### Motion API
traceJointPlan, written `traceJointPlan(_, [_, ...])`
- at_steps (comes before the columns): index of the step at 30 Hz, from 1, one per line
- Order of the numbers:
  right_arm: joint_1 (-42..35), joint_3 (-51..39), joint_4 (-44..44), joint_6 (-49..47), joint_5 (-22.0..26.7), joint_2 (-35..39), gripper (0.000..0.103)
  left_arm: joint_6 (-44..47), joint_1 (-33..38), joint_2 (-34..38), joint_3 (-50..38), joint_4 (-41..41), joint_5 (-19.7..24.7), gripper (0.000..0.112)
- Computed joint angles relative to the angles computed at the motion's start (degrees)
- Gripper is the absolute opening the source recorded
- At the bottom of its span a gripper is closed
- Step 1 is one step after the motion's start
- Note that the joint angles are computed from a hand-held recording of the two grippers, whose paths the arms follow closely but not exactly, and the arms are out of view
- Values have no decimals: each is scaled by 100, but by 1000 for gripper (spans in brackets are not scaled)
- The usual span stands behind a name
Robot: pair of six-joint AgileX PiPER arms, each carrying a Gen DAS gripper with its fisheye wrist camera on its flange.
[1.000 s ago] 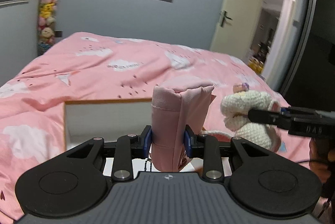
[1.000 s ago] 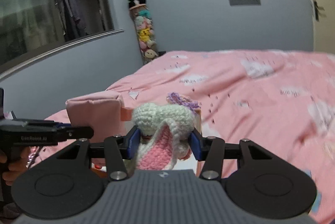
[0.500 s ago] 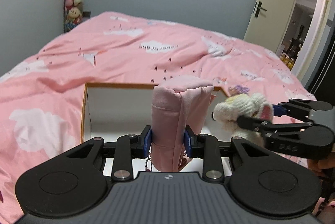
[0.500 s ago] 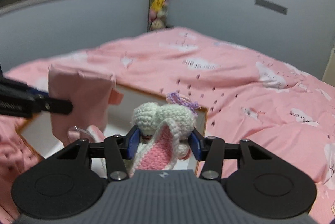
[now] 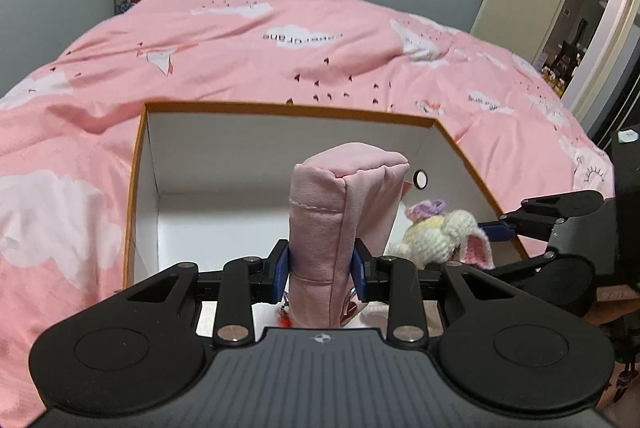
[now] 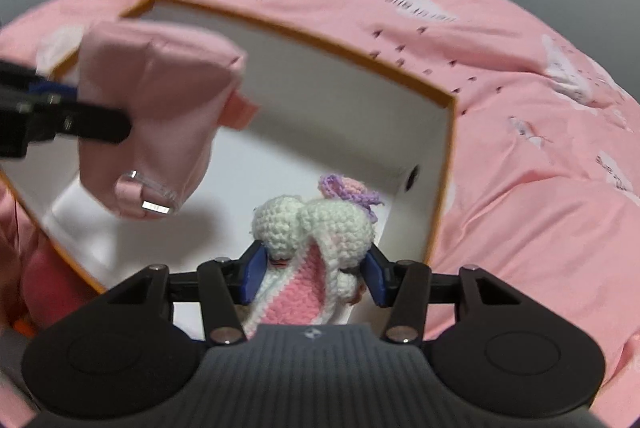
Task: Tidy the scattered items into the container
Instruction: 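Carry the pouch and bunny over the box, right gripper releasing the bunny inside, then lower the pink pouch into the box and open the left gripper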
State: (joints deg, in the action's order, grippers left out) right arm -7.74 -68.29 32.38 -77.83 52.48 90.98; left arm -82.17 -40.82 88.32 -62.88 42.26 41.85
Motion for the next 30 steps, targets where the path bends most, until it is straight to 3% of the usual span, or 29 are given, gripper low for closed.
traceJointPlan(2, [134, 56, -155, 105, -203, -38, 56, 64, 24, 25, 1, -99, -13, 36])
traceJointPlan(9, [40, -183, -80, 115, 59, -2, 67, 149, 68, 45, 39, -263, -5, 36])
traceJointPlan(12, [-88, -233, 168, -28, 296, -46, 64, 208, 104, 72, 12, -335, 23, 37])
traceJointPlan(16, [-213, -123, 465, -380, 495, -116, 50, 220, 102, 86, -25, -378, 147, 37])
traceJointPlan(19, [-73, 45, 315, -442, 233, -125, 44, 202, 105, 44, -14, -368, 216, 37])
traceJointPlan(21, [4, 88, 87, -267, 53, -100, 44, 215, 124, 27, -14, -365, 252, 37])
traceJointPlan(24, [-114, -58, 148, -124, 219, -7, 44, 306, 166, 49, -69, -410, 297, 37])
traceJointPlan(30, [-889, 303, 1203, -663, 643, -433, 45, 1108, 509, 233, -341, -1044, -65, 37])
